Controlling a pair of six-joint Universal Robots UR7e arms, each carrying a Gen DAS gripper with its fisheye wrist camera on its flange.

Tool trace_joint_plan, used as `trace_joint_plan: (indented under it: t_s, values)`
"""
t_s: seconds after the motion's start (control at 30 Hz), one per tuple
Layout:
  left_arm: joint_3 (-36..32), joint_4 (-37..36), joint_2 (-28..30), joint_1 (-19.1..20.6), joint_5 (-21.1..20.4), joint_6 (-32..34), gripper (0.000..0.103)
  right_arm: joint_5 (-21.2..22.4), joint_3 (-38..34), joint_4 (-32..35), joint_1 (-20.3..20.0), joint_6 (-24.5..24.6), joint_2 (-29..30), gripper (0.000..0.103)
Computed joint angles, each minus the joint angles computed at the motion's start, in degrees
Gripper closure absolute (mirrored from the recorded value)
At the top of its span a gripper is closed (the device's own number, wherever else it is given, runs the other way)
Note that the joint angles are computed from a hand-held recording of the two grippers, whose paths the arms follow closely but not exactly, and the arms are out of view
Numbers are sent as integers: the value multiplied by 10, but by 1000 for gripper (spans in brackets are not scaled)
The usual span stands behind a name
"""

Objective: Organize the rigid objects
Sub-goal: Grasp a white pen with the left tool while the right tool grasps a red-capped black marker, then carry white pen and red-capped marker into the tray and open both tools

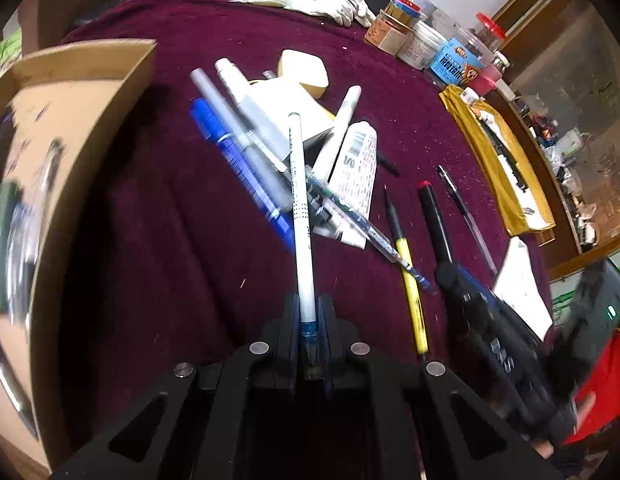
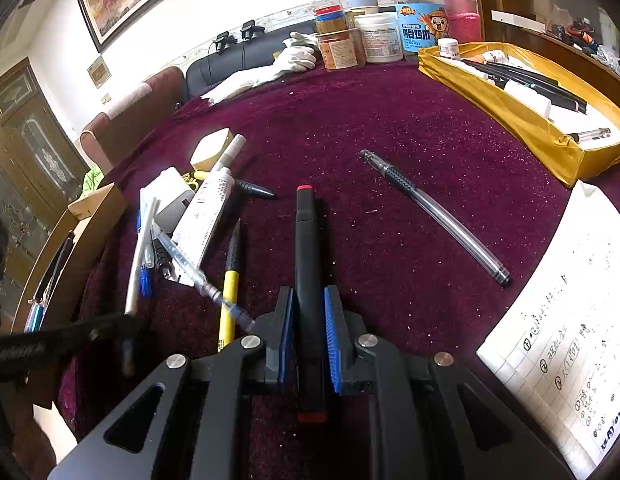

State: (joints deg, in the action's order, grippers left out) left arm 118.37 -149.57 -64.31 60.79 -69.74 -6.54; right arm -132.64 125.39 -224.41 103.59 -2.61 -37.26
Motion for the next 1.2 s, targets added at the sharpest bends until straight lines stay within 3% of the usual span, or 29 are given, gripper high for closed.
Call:
trace_joint_plan:
  t_s: [0.1,0.27,0.5,0.6,0.7,0.9,1.03,1.1,1.2]
  values:
    - [14,-5,-26,7,-28,9,95,2,1,-6,0,1,1,89]
    - [32,-21,-60,13,-41,17,95,-8,-2,-119,16,-58,33,89]
    - [59,-19,-119,29,-54,28,95,-6,-4,-180,29,-90,54,89]
    - [68,-13,-151,41,-60,34,96,76,23,-199,30,-48,60,89]
    - [73,-5,-184,55,-74,40,96,90,7,-186,58,-41,75,89]
    - [78,-12,-227,72,-108,59,98,102,-54,-107,123,-73,88,89]
    - [70,-28,-242,84,-128,63,103,114,-81,-56,133,-63,99,89]
    - [66,-40,-245,87,-119,65,103,116,-91,-39,134,-62,106,89]
    - [51,-14,-232,101,-134,62,103,110,-103,-21,133,-60,116,89]
